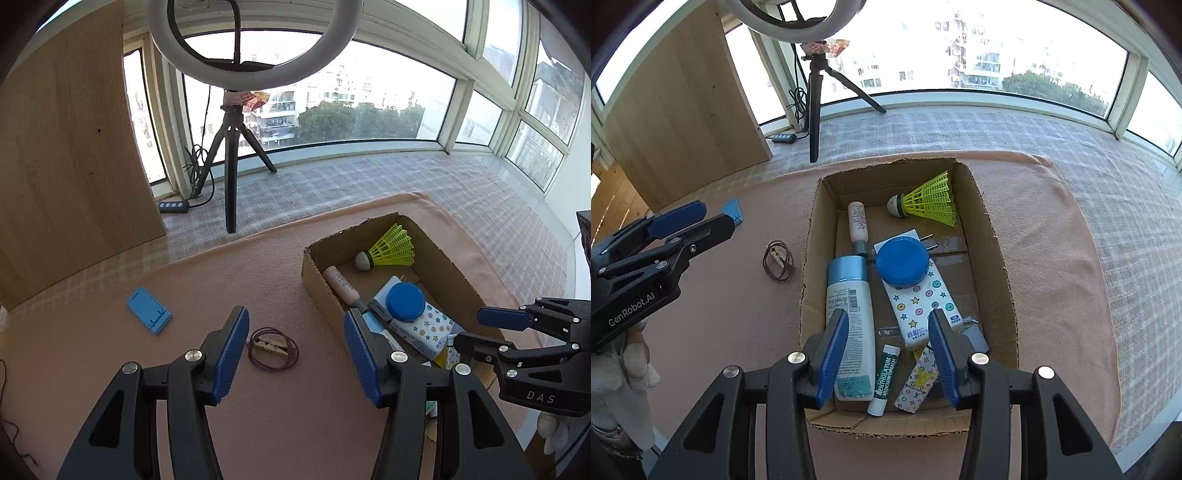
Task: Organize objects
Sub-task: 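Move the right gripper to the wooden clothespin and rubber band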
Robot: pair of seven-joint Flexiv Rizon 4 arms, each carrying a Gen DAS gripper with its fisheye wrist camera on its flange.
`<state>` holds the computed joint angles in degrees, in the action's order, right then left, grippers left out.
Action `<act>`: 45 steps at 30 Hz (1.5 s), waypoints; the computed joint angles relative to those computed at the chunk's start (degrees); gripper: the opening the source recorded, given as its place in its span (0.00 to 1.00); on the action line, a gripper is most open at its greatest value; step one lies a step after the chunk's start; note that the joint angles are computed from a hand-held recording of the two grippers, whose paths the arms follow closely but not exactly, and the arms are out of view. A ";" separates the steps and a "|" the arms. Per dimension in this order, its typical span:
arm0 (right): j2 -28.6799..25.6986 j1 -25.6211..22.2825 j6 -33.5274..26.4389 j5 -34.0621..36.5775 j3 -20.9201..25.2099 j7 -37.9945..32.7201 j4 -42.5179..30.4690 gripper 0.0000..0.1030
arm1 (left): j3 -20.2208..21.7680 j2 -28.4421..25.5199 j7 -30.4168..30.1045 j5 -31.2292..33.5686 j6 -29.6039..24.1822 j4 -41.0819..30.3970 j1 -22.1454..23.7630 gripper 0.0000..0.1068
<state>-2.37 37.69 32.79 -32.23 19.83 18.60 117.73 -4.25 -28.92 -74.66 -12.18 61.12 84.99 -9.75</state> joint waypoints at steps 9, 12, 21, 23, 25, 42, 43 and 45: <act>-5.30 1.81 0.90 -4.05 -1.63 1.52 -4.98 0.40 | -0.10 2.70 4.14 -2.66 1.12 7.33 4.46 0.54; -7.03 2.56 1.71 -4.96 -2.35 2.30 -6.52 0.40 | -0.40 2.89 6.81 -4.50 1.16 9.24 6.49 0.54; -11.83 3.75 6.17 -7.39 -5.07 2.59 -10.78 0.40 | 1.45 0.89 10.46 -7.19 -2.36 8.83 11.63 0.54; -12.90 3.78 7.38 -7.56 -5.71 2.34 -11.66 0.40 | 2.01 0.31 10.60 -7.19 -3.06 8.04 12.48 0.54; -13.94 3.70 9.14 -7.61 -6.31 1.97 -12.43 0.40 | 2.15 -0.36 10.74 -7.64 -3.80 7.04 13.42 0.54; -23.71 0.59 13.41 4.34 -9.67 -11.45 -22.74 0.40 | 0.75 -6.23 13.84 -8.76 -6.93 -1.30 15.55 0.54; -24.10 0.67 11.58 4.98 -9.79 -12.69 -23.50 0.40 | 0.77 -6.41 13.88 -8.75 -6.98 -1.50 15.47 0.54; -24.52 0.56 10.03 6.29 -10.00 -13.90 -24.02 0.40 | 0.78 -6.58 13.96 -8.73 -7.04 -1.69 15.34 0.54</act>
<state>-26.89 38.26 42.82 -25.94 9.83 4.70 93.71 -3.47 -35.50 -60.70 -20.91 54.08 83.30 5.59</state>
